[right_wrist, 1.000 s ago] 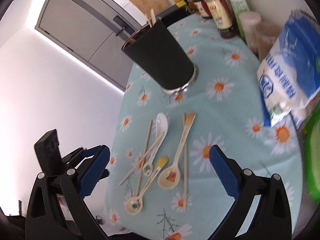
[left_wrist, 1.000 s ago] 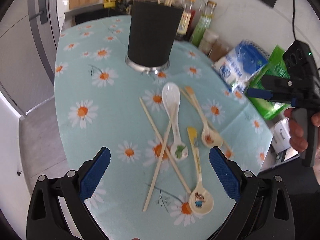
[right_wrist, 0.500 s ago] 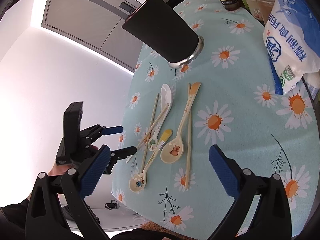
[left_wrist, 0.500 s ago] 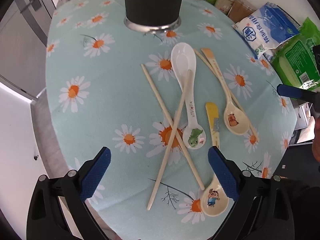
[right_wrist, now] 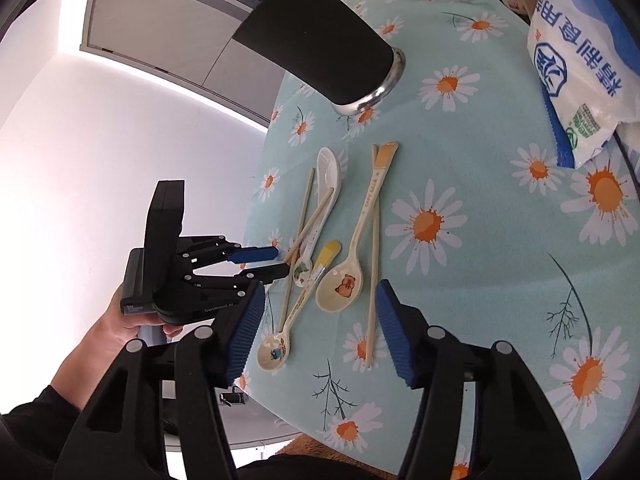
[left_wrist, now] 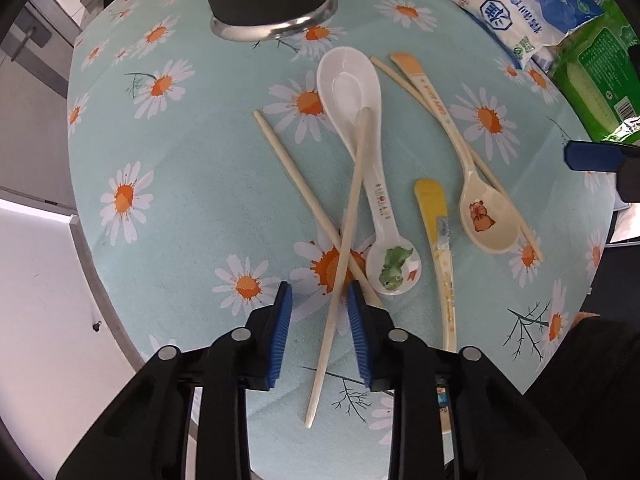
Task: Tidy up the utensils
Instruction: 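Lower both open tools toward the loose chopsticks on the cloth, then grasp a wooden chopstick with the left tool while the right tool grasps another chopstick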
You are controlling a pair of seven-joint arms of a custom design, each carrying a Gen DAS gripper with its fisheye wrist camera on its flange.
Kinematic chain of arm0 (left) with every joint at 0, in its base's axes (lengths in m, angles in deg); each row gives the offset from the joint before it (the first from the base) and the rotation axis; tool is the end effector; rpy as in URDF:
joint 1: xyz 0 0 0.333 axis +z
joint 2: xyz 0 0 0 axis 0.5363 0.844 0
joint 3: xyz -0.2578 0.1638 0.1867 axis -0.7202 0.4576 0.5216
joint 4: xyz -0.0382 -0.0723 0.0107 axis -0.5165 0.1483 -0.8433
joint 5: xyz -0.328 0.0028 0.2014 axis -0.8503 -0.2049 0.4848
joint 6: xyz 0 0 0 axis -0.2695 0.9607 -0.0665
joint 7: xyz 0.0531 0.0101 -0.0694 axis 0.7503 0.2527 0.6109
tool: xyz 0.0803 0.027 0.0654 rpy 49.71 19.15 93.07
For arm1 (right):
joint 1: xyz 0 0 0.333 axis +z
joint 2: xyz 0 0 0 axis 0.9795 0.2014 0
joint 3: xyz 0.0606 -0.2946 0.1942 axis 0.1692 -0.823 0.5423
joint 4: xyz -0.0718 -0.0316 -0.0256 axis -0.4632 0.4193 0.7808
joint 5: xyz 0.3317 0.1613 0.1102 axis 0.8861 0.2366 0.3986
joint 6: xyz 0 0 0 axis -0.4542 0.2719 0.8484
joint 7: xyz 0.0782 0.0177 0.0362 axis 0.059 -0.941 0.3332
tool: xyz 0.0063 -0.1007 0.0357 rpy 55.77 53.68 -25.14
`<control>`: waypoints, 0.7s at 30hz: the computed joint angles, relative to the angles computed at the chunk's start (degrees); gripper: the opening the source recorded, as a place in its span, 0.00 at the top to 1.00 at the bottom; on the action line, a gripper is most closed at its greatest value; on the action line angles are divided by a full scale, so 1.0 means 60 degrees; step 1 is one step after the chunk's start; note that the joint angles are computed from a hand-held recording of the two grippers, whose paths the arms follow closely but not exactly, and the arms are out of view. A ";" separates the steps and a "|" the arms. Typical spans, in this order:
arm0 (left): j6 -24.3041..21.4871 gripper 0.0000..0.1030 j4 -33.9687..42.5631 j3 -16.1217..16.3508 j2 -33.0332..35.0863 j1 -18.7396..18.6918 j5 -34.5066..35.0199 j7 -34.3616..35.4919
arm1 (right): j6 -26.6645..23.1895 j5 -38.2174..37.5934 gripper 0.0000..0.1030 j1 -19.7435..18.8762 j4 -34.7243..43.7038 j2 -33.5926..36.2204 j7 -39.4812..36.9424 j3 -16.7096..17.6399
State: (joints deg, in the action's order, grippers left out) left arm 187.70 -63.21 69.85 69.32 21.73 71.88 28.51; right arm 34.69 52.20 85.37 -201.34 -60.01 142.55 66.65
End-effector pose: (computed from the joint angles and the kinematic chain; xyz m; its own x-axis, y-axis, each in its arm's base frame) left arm 0.5835 -0.2266 0.5025 -0.5199 -0.8542 -0.0097 -0.8460 0.5164 -0.1327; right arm 0.5350 0.0874 0.5082 0.1642 -0.6415 -0.7493 -0.9633 0.0593 -0.2618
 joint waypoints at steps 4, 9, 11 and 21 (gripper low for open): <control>0.0026 0.82 0.0033 -0.0021 0.0037 0.0044 -0.0081 0.0416 | 0.0037 -0.0211 0.54 0.0023 0.0292 0.0315 0.0529 0.0074; 0.0163 0.94 -0.0221 -0.0026 -0.0169 0.0111 -0.0348 0.0734 | -0.0070 -0.0198 0.63 0.0002 0.0936 0.1015 0.0971 0.0244; 0.0367 0.94 -0.0352 -0.0019 -0.0218 0.0191 -0.0624 0.0914 | -0.0135 -0.0309 0.66 -0.0035 0.1251 0.1339 0.1281 0.0319; 0.0848 0.94 -0.0839 0.0086 -0.0640 0.0702 -0.2463 0.2089 | -0.0429 -0.1037 0.74 -0.0241 0.1932 0.2136 0.2173 0.0619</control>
